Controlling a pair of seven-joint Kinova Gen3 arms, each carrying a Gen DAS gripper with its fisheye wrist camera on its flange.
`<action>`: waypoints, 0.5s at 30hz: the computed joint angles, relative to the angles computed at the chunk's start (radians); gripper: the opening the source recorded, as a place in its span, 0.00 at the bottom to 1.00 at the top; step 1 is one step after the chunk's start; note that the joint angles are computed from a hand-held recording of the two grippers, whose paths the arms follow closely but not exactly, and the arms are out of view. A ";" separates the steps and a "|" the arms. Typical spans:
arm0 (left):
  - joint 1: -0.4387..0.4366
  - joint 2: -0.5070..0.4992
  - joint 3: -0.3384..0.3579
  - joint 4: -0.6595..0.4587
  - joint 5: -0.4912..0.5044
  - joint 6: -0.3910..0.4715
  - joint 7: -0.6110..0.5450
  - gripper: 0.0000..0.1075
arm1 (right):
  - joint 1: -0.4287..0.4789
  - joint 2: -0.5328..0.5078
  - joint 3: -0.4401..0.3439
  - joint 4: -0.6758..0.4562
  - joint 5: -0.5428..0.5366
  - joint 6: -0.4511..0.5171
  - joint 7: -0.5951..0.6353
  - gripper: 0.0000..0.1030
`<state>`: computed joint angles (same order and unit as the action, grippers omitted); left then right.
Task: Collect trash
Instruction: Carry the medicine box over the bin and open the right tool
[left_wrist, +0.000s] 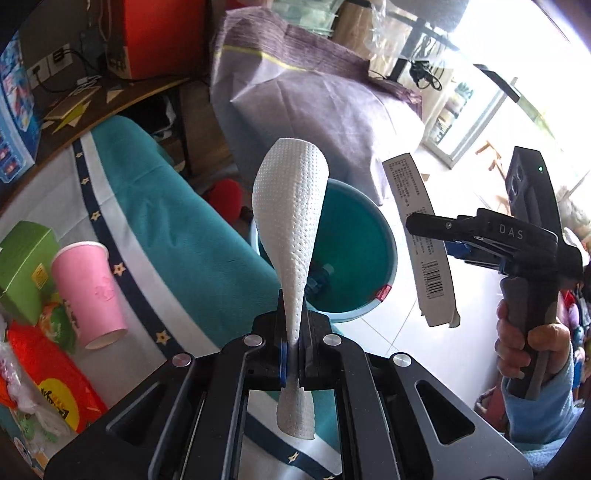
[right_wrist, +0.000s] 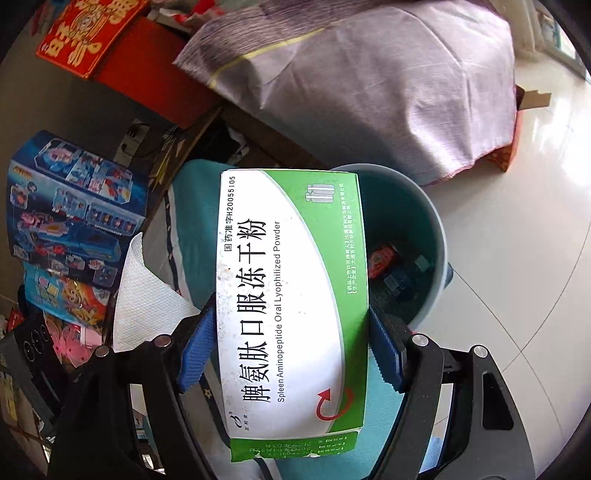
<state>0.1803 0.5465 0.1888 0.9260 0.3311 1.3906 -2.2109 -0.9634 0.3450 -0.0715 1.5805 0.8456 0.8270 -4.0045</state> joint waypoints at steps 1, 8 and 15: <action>0.014 0.006 -0.001 -0.001 -0.010 0.001 0.003 0.04 | 0.003 -0.008 0.003 0.027 0.004 -0.020 -0.021 0.69; 0.126 0.122 -0.009 -0.122 -0.088 0.059 0.067 0.04 | 0.051 -0.016 0.011 0.111 0.005 -0.145 -0.057 0.69; 0.183 0.222 -0.021 -0.242 -0.122 0.118 0.129 0.18 | 0.097 0.004 0.033 0.109 -0.064 -0.217 0.032 0.69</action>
<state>0.3630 0.7681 0.1683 0.6839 0.2091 1.5087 -2.0814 -0.8662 0.3486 -0.0387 1.6892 0.7821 0.6104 -3.9729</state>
